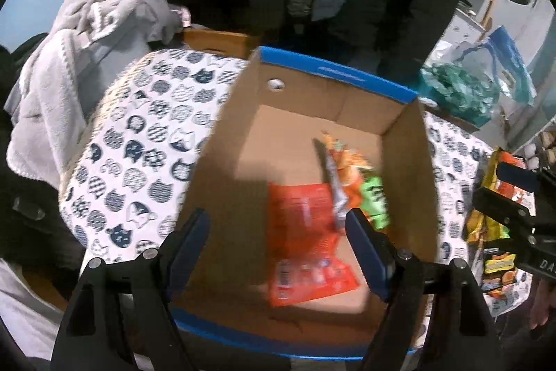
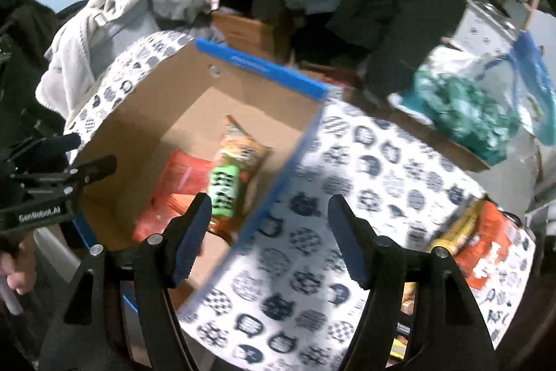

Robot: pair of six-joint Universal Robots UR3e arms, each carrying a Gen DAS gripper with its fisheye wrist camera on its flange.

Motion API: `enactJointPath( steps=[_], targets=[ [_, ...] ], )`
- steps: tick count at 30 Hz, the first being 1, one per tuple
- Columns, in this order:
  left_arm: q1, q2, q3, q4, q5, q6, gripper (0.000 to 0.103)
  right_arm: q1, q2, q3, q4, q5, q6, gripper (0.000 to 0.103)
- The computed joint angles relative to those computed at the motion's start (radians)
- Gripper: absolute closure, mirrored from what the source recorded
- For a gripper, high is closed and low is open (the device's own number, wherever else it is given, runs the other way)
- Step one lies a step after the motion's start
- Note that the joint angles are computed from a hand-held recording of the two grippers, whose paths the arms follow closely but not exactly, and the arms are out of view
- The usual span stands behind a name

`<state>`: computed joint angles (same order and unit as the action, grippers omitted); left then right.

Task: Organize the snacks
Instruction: 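Move both tools back over the snack pile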

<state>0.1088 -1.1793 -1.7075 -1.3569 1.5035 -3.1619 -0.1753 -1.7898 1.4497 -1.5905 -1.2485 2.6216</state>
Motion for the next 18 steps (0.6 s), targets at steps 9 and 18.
enactJointPath(
  steps=[9, 18],
  targets=[
    [-0.236, -0.17, 0.144, 0.024, 0.043, -0.132, 0.022, -0.334, -0.17, 0.062, 0.17, 0.078, -0.258, 0.031],
    [-0.456, -0.382, 0.331, 0.026, 0.068, -0.231, 0.022, -0.705, -0.219, 0.066, 0.355, 0.141, -0.529, 0.031]
  ],
)
